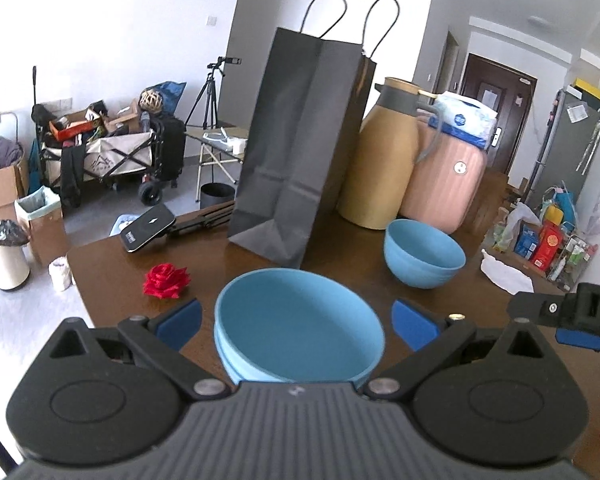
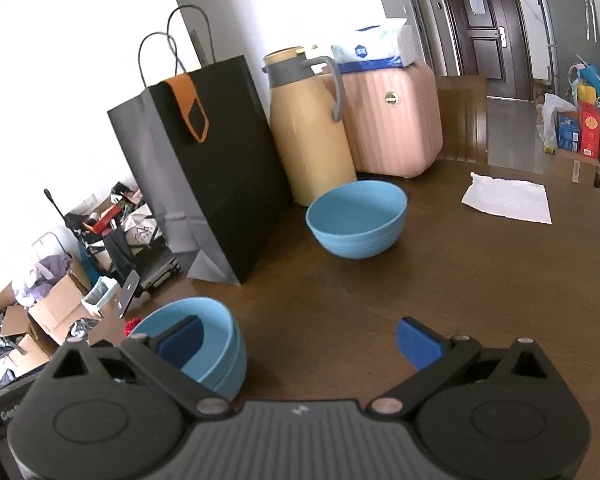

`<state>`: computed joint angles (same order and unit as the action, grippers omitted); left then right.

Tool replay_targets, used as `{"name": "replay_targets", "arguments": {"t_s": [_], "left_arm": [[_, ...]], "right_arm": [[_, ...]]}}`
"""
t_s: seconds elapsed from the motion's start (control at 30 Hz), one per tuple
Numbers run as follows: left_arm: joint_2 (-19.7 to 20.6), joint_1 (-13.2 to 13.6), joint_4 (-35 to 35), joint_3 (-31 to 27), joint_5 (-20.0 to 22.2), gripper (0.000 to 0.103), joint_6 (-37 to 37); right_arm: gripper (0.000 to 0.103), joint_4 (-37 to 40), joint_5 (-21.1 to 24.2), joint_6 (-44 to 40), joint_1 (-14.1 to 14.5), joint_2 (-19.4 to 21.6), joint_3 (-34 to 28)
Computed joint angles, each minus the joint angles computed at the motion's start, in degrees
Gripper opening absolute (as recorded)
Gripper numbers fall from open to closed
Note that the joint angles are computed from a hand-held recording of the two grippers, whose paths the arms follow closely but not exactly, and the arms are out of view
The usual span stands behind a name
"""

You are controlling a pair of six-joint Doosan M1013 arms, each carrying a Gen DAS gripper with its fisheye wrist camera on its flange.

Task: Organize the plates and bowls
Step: 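Move both open grippers to the rim of the light-blue bowl beside the thermos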

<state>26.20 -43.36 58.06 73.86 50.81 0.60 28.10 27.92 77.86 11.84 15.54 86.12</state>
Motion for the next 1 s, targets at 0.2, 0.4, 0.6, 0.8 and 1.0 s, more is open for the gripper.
{"name": "replay_targets", "arguments": {"t_s": [0.2,0.4,0.6,0.8,1.0], "left_arm": [[1.20,-0.41,0.27,-1.54,-1.11,0.103,0.96],[2.91,-0.73,0.01,-3.77,-1.32,0.103,3.26],[4.40,-0.72,-3.09,-5.77,-1.62,0.103,5.03],[5.71,-0.93,-5.30,-8.62,0.78,0.103,7.85],[6.41,-1.26,-6.97,-12.19,2.84,0.103,9.62]], "right_arm": [[0.103,5.65,-0.79,-5.70,-2.00,0.50,-0.10],[0.103,13.11,2.47,-10.66,-4.09,2.02,-1.08],[0.103,15.57,3.93,-9.45,-5.39,2.94,-1.63],[0.103,18.52,4.75,-10.08,-6.23,2.89,-1.42],[0.103,18.16,6.65,-9.74,-7.19,2.56,-1.99]]}}
